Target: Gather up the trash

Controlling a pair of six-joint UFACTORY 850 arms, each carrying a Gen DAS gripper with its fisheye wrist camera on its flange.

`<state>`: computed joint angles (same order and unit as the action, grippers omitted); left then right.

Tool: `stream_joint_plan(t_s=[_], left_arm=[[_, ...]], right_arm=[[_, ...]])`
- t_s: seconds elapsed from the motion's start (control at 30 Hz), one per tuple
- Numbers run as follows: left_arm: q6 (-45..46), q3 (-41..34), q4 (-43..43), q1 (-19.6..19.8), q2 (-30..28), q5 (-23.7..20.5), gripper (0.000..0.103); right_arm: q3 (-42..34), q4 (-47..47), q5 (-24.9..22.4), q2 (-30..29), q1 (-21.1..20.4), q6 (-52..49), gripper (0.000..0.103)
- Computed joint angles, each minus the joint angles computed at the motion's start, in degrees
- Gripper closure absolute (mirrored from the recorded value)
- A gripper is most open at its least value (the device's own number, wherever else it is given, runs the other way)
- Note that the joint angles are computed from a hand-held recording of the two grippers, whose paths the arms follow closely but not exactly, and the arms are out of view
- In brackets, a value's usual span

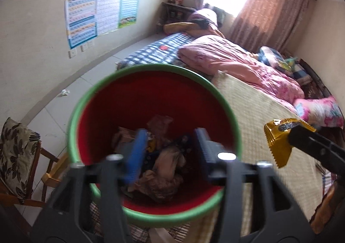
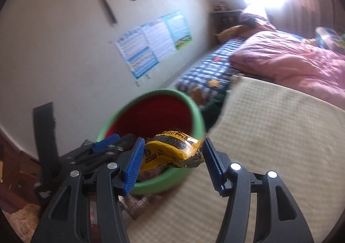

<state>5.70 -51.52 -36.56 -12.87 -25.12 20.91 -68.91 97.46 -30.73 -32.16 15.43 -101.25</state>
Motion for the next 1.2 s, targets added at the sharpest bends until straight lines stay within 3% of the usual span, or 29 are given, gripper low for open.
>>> stream_joint_plan(t_s=[0.1,0.23,0.4,0.47,0.73,0.87,0.93,1.2], left_arm=[[-0.2,1.1,-1.0,0.5,0.9,1.5,0.031],[0.7,2.2,-2.2,0.2,1.7,3.1,0.024],[2.3,2.5,-3.9,-2.0,2.3,7.0,0.012],[4.7,2.6,-6.0,-3.8,2.7,10.4,0.005],[15.2,1.1,-17.6,-12.4,2.2,27.0,0.005],[17.3,-0.2,-19.4,-14.8,1.7,28.3,0.005],[19.2,-1.1,-21.5,-15.8,1.3,28.2,0.005],[20.8,-1.7,-25.4,-19.3,0.7,29.4,0.005]], right_arm=[[-1.4,-0.5,-1.3,-0.9,1.0,0.9,0.029],[-0.7,1.5,-1.3,-0.2,0.8,-0.3,0.026],[2.8,9.5,0.1,2.4,-1.3,-6.8,0.012],[5.0,15.2,0.7,4.1,-2.4,-12.2,0.011],[15.0,47.9,-3.9,10.4,-5.9,-45.2,0.007],[18.4,62.6,-6.8,11.9,-6.3,-61.6,0.007],[18.9,63.2,-7.3,12.0,-7.1,-63.7,0.007],[18.9,48.4,-7.6,11.7,-11.2,-52.8,0.007]])
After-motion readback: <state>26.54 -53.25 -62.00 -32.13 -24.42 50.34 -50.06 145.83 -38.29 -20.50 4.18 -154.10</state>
